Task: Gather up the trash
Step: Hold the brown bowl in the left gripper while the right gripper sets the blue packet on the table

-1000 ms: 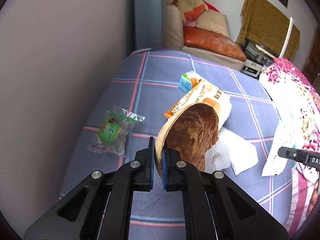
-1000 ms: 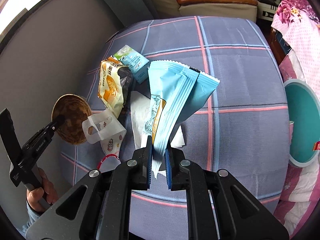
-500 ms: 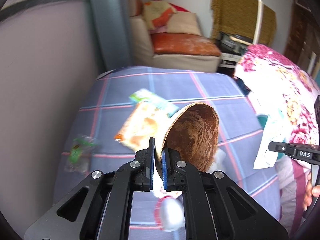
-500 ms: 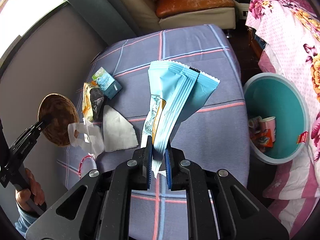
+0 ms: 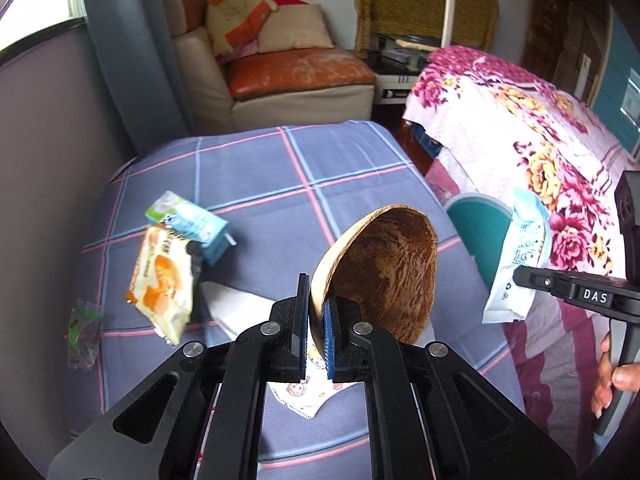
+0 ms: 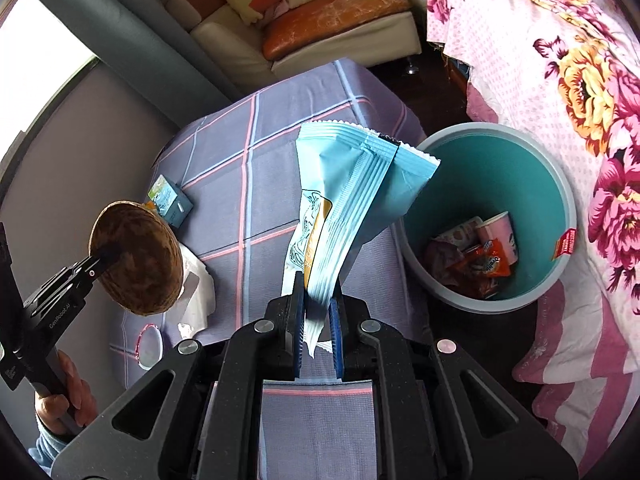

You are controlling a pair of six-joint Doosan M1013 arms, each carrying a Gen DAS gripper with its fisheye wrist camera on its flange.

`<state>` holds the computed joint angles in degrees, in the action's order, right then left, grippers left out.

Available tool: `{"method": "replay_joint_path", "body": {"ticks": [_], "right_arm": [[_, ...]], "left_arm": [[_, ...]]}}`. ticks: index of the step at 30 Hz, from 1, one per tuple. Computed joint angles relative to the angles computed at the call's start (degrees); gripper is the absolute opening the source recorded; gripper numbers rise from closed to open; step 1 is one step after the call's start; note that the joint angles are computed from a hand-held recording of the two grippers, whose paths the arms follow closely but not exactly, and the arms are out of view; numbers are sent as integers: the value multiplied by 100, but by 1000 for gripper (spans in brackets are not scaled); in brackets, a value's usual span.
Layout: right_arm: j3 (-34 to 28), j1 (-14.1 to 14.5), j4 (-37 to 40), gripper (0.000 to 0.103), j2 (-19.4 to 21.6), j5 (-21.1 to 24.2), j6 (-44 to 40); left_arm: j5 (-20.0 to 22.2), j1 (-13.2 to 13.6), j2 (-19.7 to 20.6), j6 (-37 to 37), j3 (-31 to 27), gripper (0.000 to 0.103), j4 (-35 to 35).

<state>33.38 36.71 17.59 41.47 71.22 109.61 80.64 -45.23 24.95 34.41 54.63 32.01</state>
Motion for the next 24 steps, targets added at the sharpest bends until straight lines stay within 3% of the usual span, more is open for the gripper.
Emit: {"method": "replay_joint_path", "body": {"ticks": [7,11,17,22,23,24], "right_arm": [[292,-106,116,11,-111,-147,38],[402,-149,142,11,-153,-222,79],[463,-168,220,11,-156,-242,61],[505,-188,284,11,-177,-303,49],[503,-186,281,11,-180,-306,49],[492,-180,261,11,-176,-302,37]], "left_arm": [[1,60,339,364,-423,7,-455],[-262,189,312,373,-375,7,-969],[-203,242,341,418,-395,7,-1114],[-679,396,116,114,-73,7,-1553],[-453,333,148,23,-153,7,-1202],[74,205,266,128,-344,7,-551]]}}
